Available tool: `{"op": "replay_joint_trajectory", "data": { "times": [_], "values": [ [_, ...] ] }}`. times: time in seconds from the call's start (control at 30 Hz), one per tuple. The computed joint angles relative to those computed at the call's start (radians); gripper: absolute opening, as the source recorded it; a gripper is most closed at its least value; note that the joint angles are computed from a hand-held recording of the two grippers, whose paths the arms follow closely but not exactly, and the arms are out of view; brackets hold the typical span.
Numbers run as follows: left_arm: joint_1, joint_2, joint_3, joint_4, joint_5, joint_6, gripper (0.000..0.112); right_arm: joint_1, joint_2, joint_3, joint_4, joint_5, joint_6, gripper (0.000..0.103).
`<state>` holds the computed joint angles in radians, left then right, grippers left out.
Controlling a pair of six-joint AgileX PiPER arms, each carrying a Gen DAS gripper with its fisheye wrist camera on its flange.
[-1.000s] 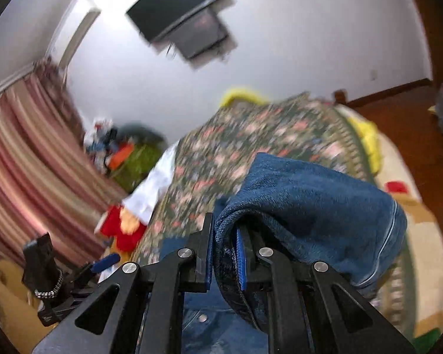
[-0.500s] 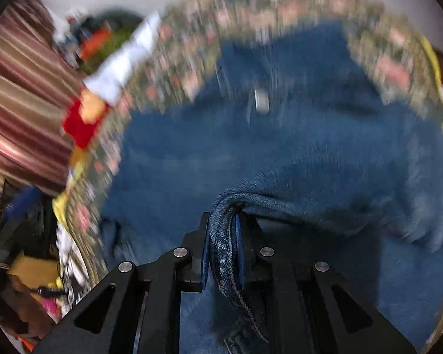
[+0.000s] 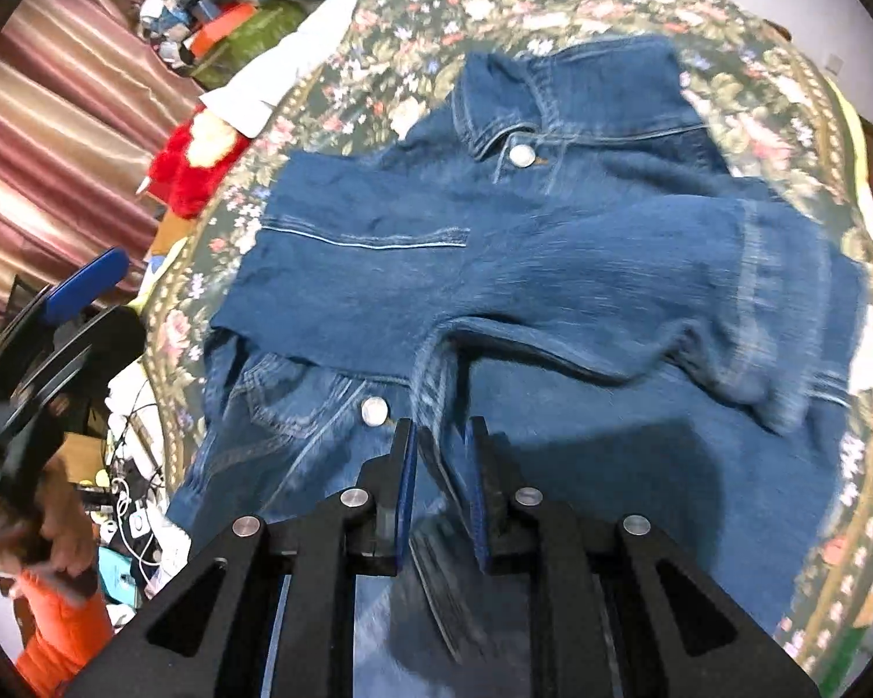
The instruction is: Fold large clothes
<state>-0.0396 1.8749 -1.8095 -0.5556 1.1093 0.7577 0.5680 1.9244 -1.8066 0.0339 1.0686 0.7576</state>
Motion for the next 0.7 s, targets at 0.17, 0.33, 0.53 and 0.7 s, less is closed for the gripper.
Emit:
{"op": "replay_joint_trajectory", "data": {
  "times": [0.17,0.33,0.53,0.7],
  "values": [
    [-0.088,-0.01,-0.002,0.034,-0.008,-0.026,0.087,0.041,-0.195,0.187,-0.214,-0.005,0.114,0.013],
    [-0.218,0.017,-0.012,0.123,-0.025,-0.051,0.087,0.09,-0.34,0.332,-0.453,0.108,0.242,0.013],
    [-0.404,0.138,-0.066,0.329,-0.045,-0.12,0.087,0.027,-0.462,0.507,-0.457,0.077,0.26,0.013],
    [-0.499,0.251,-0.12,0.476,-0.074,-0.213,0.088,-0.045,-0.48,0.605,-0.375,-0.054,0.234,0.013]
  ]
}}
